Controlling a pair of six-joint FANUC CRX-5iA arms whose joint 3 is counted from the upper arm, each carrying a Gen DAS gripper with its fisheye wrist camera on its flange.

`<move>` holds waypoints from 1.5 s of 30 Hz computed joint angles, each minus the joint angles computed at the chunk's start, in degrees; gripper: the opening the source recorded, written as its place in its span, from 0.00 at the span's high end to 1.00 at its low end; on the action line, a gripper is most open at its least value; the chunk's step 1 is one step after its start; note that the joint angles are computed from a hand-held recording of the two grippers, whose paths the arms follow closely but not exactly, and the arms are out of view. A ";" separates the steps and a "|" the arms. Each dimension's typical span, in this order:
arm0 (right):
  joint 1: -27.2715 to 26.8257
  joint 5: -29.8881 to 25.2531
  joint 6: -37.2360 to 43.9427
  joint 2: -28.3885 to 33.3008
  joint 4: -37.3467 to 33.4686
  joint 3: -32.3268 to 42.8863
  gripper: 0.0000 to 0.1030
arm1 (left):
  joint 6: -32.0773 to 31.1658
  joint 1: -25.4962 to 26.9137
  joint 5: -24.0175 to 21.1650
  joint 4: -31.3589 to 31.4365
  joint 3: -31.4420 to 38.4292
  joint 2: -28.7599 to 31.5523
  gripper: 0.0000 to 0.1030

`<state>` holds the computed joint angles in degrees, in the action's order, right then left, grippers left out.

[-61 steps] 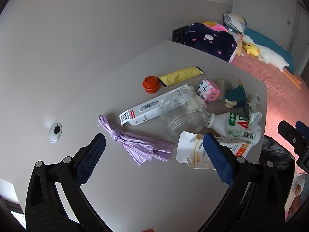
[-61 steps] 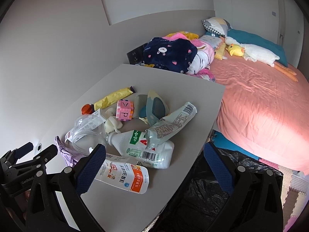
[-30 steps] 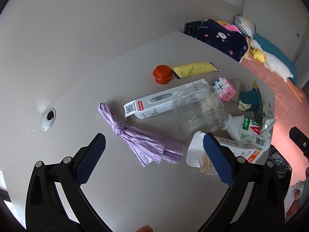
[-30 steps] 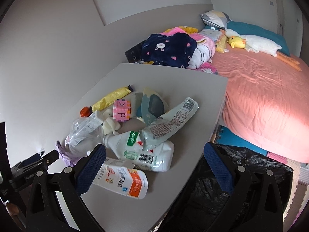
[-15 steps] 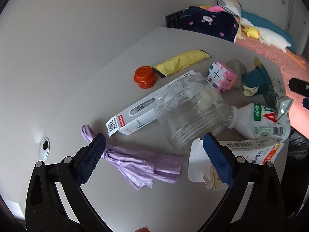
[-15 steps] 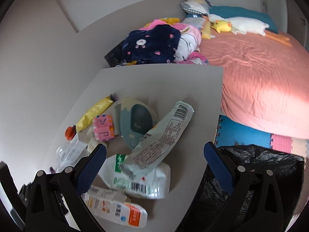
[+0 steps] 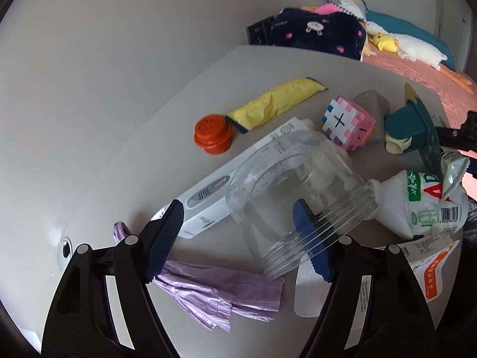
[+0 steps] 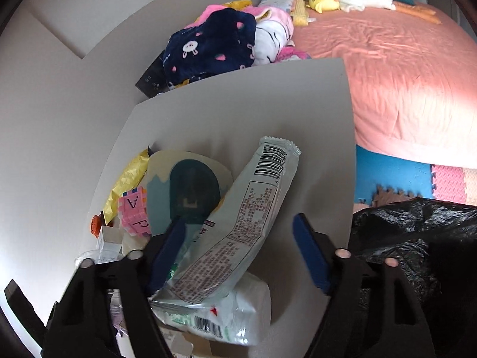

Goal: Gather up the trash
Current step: 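Grasp the clear plastic jar with the left tool while the right tool grasps the white wrapper, then carry the jar and wrapper with both tools over the black trash bag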

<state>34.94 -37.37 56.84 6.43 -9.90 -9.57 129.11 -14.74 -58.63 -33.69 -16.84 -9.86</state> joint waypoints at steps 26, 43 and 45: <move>1.23 6.86 4.59 -9.55 0.51 -5.20 0.87 | 3.77 0.63 4.49 1.48 -2.73 -8.39 0.79; 1.73 6.78 -2.97 -23.07 9.54 -15.54 0.87 | 3.93 -8.40 2.65 1.73 0.26 -9.94 0.79; 1.53 6.59 -4.09 -24.73 10.61 -16.81 0.87 | 3.15 -8.96 3.38 2.65 0.72 -9.16 0.79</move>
